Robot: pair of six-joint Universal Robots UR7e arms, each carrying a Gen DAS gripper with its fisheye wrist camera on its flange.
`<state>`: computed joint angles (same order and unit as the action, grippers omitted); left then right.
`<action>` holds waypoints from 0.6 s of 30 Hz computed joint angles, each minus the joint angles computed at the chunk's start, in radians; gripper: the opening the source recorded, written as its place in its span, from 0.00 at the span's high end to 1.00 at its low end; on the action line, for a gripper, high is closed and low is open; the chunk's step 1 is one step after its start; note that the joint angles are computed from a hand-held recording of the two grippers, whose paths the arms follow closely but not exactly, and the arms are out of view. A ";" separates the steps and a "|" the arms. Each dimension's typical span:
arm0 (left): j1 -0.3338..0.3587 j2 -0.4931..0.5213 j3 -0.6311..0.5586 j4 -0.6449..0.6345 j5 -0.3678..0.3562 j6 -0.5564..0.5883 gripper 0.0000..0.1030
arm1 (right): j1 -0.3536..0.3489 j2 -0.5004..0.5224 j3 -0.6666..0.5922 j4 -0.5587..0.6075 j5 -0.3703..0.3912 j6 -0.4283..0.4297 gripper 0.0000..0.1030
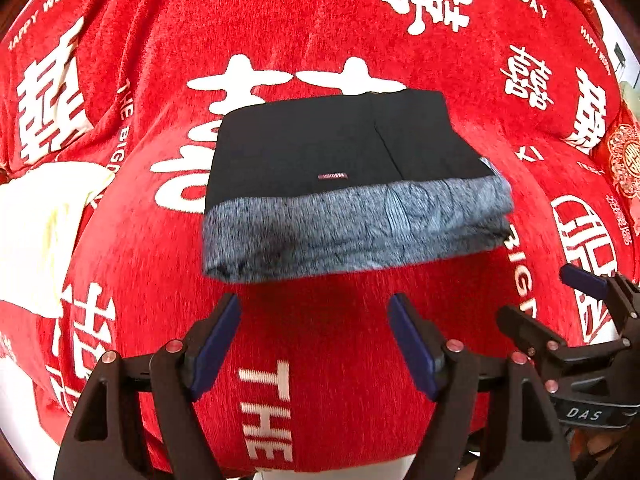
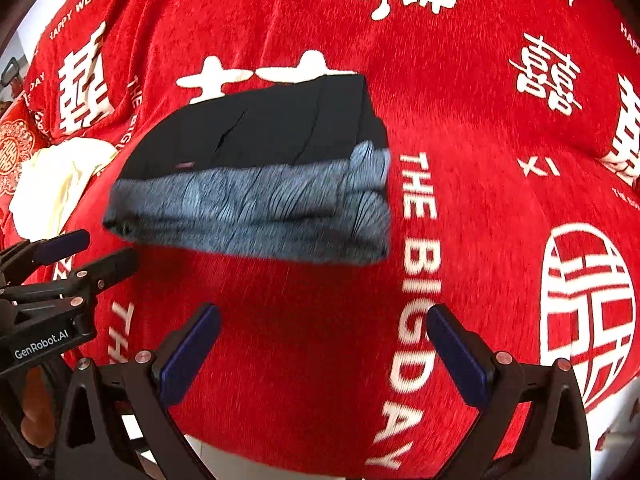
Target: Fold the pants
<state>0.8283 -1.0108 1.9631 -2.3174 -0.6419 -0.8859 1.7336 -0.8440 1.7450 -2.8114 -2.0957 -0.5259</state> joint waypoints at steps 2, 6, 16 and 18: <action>-0.011 -0.007 0.019 -0.015 -0.003 -0.014 0.23 | 0.000 -0.014 0.027 -0.013 0.000 0.003 0.00; -0.038 -0.016 0.039 -0.011 0.014 -0.046 0.23 | 0.004 -0.024 0.049 -0.028 -0.002 0.003 0.00; -0.078 -0.039 0.053 -0.025 0.076 -0.063 0.18 | 0.027 -0.036 0.066 -0.085 -0.004 -0.018 0.00; -0.083 -0.036 0.049 0.003 0.093 -0.089 0.18 | 0.032 -0.034 0.066 -0.095 -0.008 -0.025 0.00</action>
<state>0.7455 -1.0471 2.0124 -2.3146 -0.5488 -0.9749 1.7660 -0.8780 1.8107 -2.9065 -2.1039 -0.5509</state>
